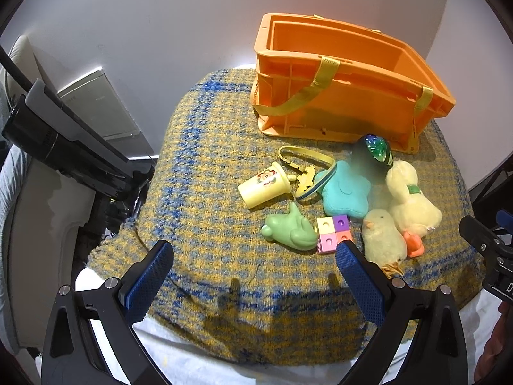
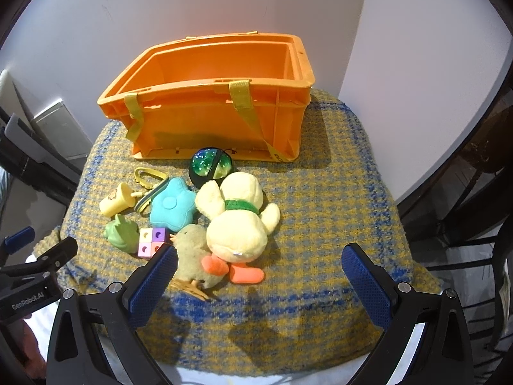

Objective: Organize objects
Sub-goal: 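Move the right tool to the yellow plush duck while the left tool approaches the green frog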

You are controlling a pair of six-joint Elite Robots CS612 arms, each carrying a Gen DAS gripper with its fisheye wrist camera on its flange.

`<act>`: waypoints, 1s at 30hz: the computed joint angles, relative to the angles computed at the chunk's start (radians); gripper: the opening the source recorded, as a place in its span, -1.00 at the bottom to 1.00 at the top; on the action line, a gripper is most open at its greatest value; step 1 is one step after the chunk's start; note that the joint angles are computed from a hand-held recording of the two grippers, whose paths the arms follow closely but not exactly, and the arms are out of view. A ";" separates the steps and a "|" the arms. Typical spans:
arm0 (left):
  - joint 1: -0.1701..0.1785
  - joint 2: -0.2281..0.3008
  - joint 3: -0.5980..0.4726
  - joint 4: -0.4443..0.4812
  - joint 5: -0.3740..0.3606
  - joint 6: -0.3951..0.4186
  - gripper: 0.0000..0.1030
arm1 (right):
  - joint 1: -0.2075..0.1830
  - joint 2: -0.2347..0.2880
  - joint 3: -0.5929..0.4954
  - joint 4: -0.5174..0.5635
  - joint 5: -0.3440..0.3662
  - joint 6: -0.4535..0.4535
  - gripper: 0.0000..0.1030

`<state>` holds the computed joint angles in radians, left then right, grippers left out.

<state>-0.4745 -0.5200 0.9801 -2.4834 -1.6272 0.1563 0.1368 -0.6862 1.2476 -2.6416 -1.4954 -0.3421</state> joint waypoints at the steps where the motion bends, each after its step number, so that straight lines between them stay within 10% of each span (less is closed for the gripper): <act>1: 0.000 0.004 -0.005 0.002 -0.003 0.000 1.00 | 0.000 0.003 -0.002 0.000 0.000 -0.001 0.99; 30: -0.015 0.121 -0.150 0.121 -0.005 -0.038 0.98 | 0.006 0.098 -0.121 0.101 -0.013 -0.031 0.99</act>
<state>-0.4898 -0.3994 0.8299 -2.3626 -1.6325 0.1186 0.1433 -0.5886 1.1264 -2.5405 -1.5083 -0.3734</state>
